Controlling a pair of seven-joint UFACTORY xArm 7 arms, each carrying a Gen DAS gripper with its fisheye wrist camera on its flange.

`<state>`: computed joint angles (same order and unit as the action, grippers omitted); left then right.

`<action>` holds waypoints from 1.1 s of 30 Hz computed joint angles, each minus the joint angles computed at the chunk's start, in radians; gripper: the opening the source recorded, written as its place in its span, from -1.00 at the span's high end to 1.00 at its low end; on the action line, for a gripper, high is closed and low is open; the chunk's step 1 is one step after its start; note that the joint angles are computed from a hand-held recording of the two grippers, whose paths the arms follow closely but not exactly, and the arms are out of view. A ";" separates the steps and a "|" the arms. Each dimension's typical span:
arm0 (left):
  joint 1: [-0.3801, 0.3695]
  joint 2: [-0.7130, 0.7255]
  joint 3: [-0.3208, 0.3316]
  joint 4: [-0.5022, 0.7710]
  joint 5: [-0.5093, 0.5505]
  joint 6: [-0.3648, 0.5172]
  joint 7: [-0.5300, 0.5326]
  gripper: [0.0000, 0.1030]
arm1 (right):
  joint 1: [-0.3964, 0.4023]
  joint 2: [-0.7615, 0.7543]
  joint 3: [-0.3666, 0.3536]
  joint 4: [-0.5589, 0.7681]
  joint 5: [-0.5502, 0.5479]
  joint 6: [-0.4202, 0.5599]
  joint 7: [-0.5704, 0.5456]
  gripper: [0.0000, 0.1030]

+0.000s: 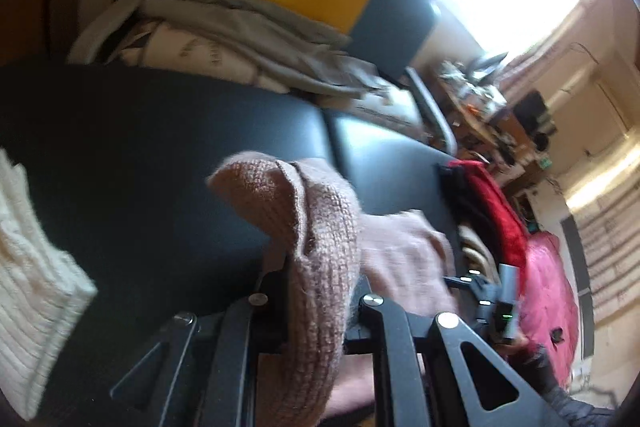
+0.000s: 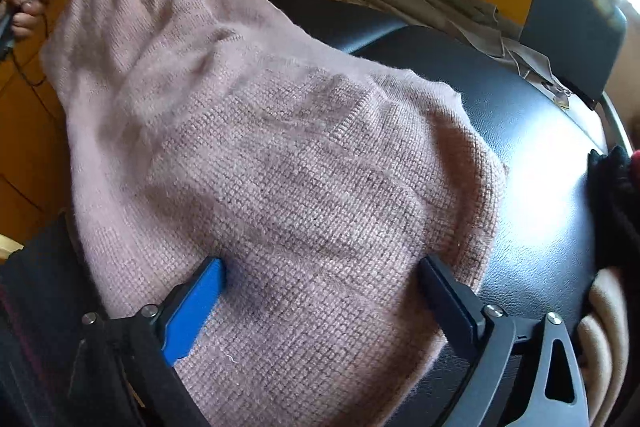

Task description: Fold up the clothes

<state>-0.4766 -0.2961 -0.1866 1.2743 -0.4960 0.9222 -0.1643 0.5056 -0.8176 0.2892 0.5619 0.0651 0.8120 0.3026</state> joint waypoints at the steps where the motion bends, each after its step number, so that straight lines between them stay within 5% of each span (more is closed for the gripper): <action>1: -0.012 0.014 -0.009 0.027 -0.018 0.005 -0.012 0.75 | 0.002 -0.015 -0.001 -0.018 0.004 -0.018 0.006 -0.95; 10: -0.133 0.280 -0.144 0.280 -0.015 -0.098 -0.260 0.75 | 0.014 -0.129 0.000 -0.146 0.010 -0.143 0.067 -1.00; 19: -0.289 0.598 -0.184 0.529 0.103 -0.154 -0.469 0.74 | 0.035 -0.188 -0.015 -0.204 0.001 -0.182 0.084 -1.00; 28: -0.381 0.819 -0.173 0.725 0.150 -0.078 -0.538 0.72 | 0.043 -0.174 -0.019 -0.205 -0.002 -0.216 0.095 -1.00; 33: -0.340 0.826 -0.202 0.677 0.053 -0.085 -0.525 0.62 | 0.048 -0.208 -0.021 -0.205 -0.003 -0.182 0.094 -1.00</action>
<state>-0.8167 0.5300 -0.3882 1.9508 -0.4427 0.8372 -0.6896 0.5539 -1.0257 0.2686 0.3568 0.0619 0.6296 0.3968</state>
